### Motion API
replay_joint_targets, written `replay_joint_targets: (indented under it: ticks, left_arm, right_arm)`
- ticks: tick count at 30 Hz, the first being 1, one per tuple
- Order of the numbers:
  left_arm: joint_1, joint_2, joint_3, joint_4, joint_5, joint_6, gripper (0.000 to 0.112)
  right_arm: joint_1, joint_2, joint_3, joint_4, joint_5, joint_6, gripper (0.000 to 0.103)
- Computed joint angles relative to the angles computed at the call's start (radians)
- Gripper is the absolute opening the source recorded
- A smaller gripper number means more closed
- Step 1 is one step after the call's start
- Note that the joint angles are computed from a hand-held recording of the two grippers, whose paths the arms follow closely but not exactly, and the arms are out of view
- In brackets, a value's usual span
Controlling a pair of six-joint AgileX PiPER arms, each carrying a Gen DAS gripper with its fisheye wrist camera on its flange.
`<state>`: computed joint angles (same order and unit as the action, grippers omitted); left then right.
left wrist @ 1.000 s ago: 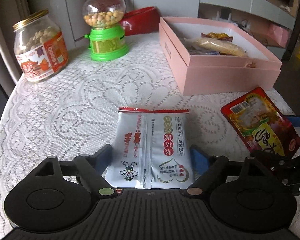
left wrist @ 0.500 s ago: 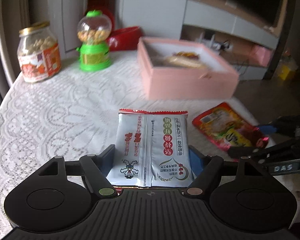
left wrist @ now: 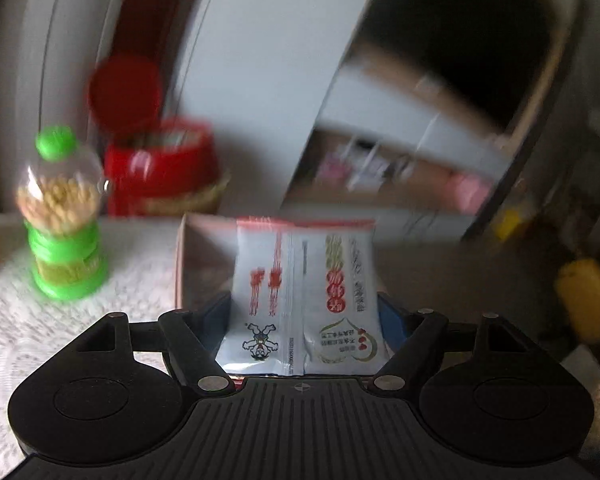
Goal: Organize snacks
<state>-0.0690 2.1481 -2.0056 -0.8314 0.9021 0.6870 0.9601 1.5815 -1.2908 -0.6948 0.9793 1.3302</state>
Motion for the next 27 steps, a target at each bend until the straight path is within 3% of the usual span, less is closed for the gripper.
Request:
replay_joint_targets:
  ticks: [3,4,8,11,15,17,20,22,27]
  left_arm:
    - [-0.009,0.054,-0.060,0.031,-0.071,-0.064,0.076]
    - [0.001,0.039,-0.010,-0.039,-0.109,-0.006,0.076]
    - [0.076,-0.049,0.187,-0.342,-0.112,0.293,0.076]
    - [0.156,-0.148,0.345,-0.466,-0.091,0.437,0.076]
    - [0.218,-0.247,0.504,-0.486,-0.071,0.538,0.076]
    - [0.231,-0.286,0.569,-0.451,-0.097,0.564,0.076]
    - [0.264,-0.352,0.698,-0.457,-0.146,0.672,0.076]
    - [0.306,-0.387,0.787,-0.474,-0.121,0.745,0.076]
    - [0.378,-0.497,1.025,-0.513,-0.171,0.935,0.076]
  right_arm:
    - [-0.006,-0.004,0.010,-0.005,-0.006,0.005,0.069]
    - [-0.007,-0.009,0.017,-0.009,-0.010,0.009,0.069]
    - [-0.008,-0.013,0.006,-0.029,-0.007,0.000,0.069]
    - [-0.023,-0.015,-0.050,-0.084,0.021,-0.005,0.069]
    - [-0.143,0.103,-0.304,-0.121,0.082,-0.159,0.072]
    - [-0.235,0.223,-0.488,-0.075,0.097,-0.289,0.082]
    - [-0.315,0.363,-0.686,0.024,0.157,-0.423,0.082]
    - [-0.315,0.375,-0.661,0.030,0.155,-0.380,0.082]
    - [-0.190,0.232,-0.299,0.000,0.011,-0.094,0.082]
